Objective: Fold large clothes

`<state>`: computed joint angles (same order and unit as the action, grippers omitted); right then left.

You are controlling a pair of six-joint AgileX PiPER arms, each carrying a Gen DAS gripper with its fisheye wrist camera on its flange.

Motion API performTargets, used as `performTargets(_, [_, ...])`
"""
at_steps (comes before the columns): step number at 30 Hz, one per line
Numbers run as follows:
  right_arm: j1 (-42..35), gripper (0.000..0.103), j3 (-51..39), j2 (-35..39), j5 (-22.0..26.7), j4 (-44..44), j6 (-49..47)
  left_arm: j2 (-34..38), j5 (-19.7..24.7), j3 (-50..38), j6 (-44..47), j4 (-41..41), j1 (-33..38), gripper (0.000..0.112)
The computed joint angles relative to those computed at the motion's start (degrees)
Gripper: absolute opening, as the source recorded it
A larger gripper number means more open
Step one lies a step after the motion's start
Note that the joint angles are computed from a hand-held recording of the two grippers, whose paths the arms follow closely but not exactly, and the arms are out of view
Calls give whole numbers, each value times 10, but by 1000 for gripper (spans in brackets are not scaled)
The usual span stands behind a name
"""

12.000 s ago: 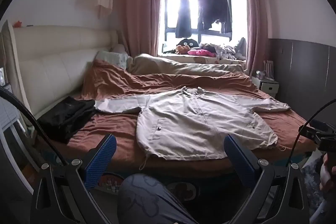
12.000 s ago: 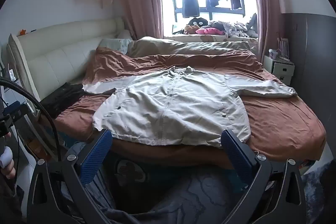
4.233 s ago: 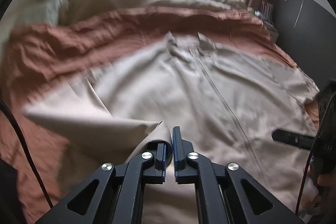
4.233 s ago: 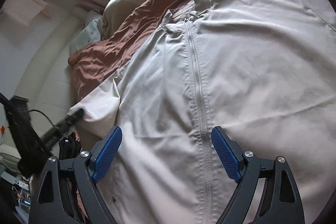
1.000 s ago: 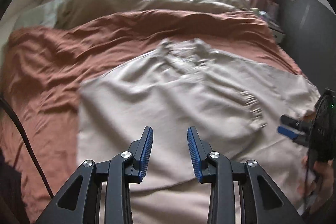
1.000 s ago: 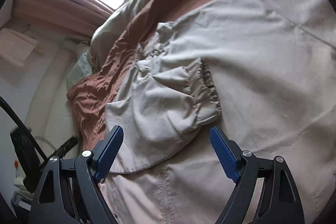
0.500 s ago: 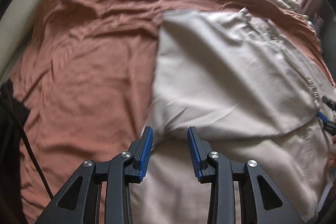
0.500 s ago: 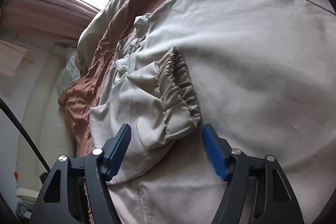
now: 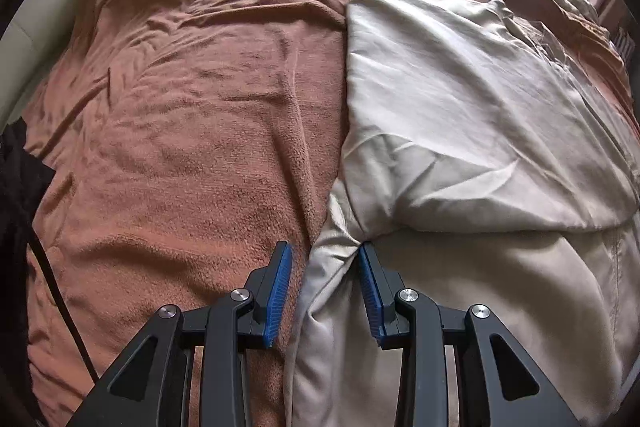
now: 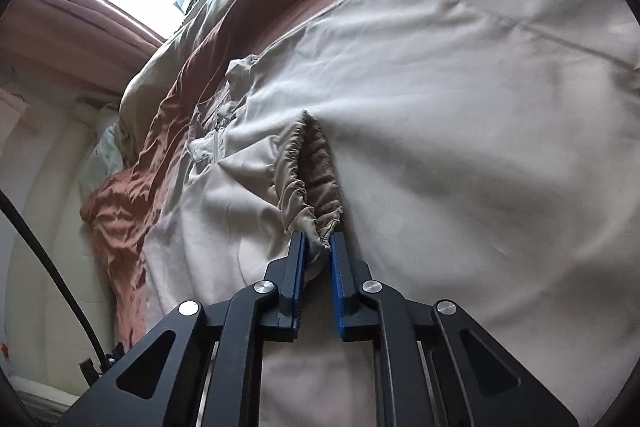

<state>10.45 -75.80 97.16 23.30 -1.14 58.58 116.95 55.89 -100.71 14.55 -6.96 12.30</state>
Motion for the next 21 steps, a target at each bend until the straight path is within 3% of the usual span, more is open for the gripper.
performTargets(3, [27, 9, 6, -23, 35, -47, 54, 1, -12, 1, -17, 22, -4, 36])
performTargets(5, [35, 9, 16, -36, 39, -31, 49, 3, -14, -3, -29, 30, -3, 36])
performTargets(11, [-27, 10, 0, -18, 53, 150, -127, 1, 10, -12, -45, 33, -5, 36])
performTargets(17, [-57, 16, 15, -44, 53, 249, -237, -37, 22, -5, -38, 12, -15, 36])
performTargets(18, [-59, 20, 28, -54, 44, 249, -240, -41, 30, -10, -36, 1, -15, 36])
performTargets(20, [-65, 58, 59, -79, 21, 252, -245, -45, 53, -25, -29, -28, -18, 36])
performTargets(21, [-71, 65, 80, -96, 7, 258, -250, -47, 63, -30, -28, -40, -21, 36])
